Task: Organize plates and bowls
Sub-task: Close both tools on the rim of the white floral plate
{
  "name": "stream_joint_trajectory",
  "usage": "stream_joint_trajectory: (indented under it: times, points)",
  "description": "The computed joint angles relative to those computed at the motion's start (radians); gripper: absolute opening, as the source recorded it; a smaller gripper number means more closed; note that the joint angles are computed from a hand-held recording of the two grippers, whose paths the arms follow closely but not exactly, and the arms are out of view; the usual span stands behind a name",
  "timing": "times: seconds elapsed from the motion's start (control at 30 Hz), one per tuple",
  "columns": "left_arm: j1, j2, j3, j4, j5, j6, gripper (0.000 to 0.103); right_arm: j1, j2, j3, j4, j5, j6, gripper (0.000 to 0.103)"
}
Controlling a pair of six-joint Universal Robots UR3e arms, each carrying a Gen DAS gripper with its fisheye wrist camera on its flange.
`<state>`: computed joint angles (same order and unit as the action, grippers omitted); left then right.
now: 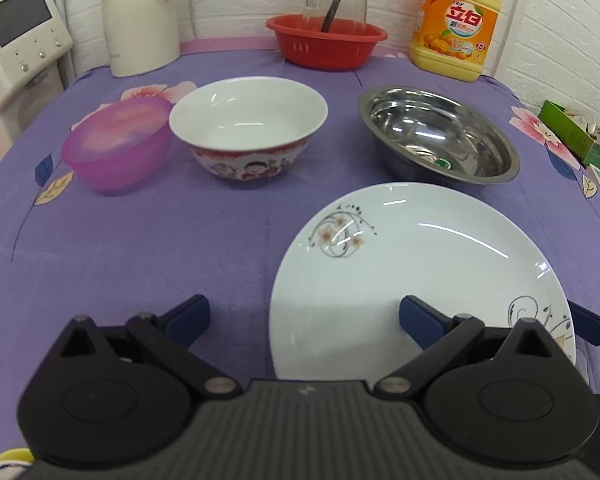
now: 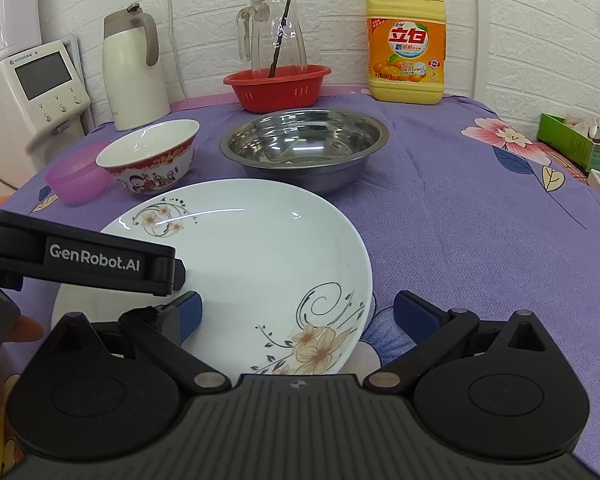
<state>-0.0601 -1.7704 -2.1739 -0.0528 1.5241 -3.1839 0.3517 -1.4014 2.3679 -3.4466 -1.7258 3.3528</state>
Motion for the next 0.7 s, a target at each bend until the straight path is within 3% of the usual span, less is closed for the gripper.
stream_joint_trajectory:
  times: [0.7]
  points:
    - [0.003, -0.003, 0.007, -0.005, -0.017, 0.017, 0.1, 0.008, -0.002, -0.002, 0.01, -0.008, 0.001, 0.103]
